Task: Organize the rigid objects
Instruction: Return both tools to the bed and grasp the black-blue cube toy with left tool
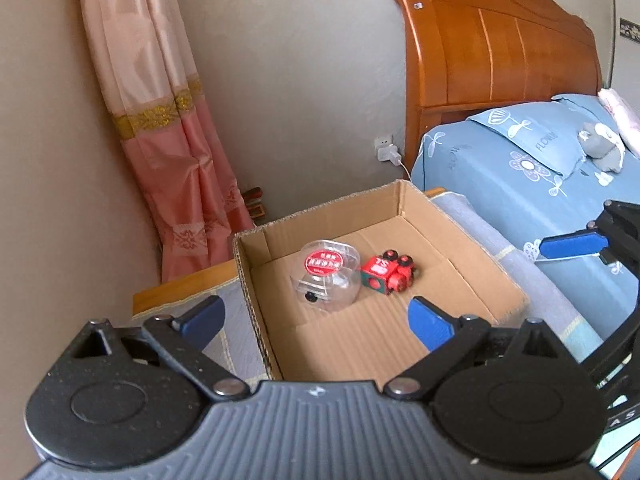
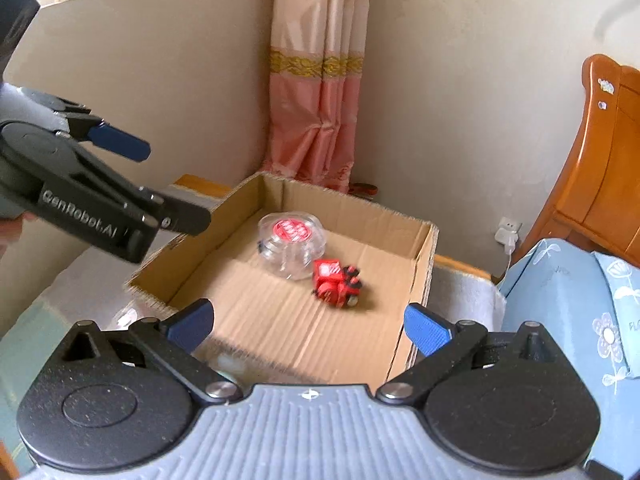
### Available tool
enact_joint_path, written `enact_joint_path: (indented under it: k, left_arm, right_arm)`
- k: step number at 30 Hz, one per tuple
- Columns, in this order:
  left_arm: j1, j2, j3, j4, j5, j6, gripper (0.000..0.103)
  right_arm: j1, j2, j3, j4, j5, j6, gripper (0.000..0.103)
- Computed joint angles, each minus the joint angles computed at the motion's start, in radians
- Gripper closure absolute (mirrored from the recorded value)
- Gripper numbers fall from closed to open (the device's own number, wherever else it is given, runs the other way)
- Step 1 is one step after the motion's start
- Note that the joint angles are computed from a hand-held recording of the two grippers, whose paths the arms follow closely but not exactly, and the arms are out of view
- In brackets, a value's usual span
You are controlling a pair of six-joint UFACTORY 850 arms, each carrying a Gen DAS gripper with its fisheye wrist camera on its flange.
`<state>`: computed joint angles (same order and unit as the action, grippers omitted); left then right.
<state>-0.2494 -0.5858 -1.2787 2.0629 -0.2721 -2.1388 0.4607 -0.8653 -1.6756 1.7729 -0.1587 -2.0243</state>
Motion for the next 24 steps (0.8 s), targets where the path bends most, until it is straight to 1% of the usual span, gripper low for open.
enact_joint_path:
  k: [3, 4, 6, 11, 12, 15, 17, 19, 21, 24]
  left_arm:
    - [-0.021, 0.034, 0.063, 0.046, -0.039, -0.05, 0.005]
    - [-0.027, 0.044, 0.086, 0.084, -0.054, -0.085, 0.005]
    - [-0.041, 0.066, 0.141, 0.186, -0.088, -0.189, 0.005]
    - [-0.065, 0.081, 0.233, 0.358, -0.116, -0.395, 0.005]
    - [-0.068, 0.079, 0.249, 0.401, -0.118, -0.441, 0.005]
    - [-0.082, 0.072, 0.286, 0.498, -0.125, -0.539, 0.005]
    - [-0.089, 0.066, 0.31, 0.575, -0.133, -0.623, 0.005]
    - [-0.093, 0.059, 0.327, 0.644, -0.128, -0.697, 0.005]
    - [-0.098, 0.049, 0.339, 0.708, -0.136, -0.758, 0.005]
    - [-0.112, 0.029, 0.348, 0.722, -0.162, -0.77, 0.005]
  right_arm:
    - [-0.002, 0.053, 0.1, 0.27, -0.029, -0.279, 0.0]
    - [-0.002, 0.067, 0.128, 0.349, -0.038, -0.357, 0.0]
    - [-0.006, 0.096, 0.194, 0.519, -0.071, -0.522, 0.0]
    - [-0.012, 0.157, 0.351, 0.982, -0.143, -0.938, 0.0]
    - [-0.013, 0.166, 0.377, 1.027, -0.155, -0.97, 0.0]
    - [-0.027, 0.187, 0.45, 1.08, -0.196, -0.958, 0.0]
    - [-0.029, 0.201, 0.499, 1.192, -0.23, -1.019, 0.0]
    - [-0.033, 0.208, 0.541, 1.269, -0.26, -1.053, 0.0]
    - [-0.044, 0.21, 0.564, 1.269, -0.257, -1.007, 0.0]
    - [-0.057, 0.201, 0.576, 1.233, -0.242, -0.934, 0.0]
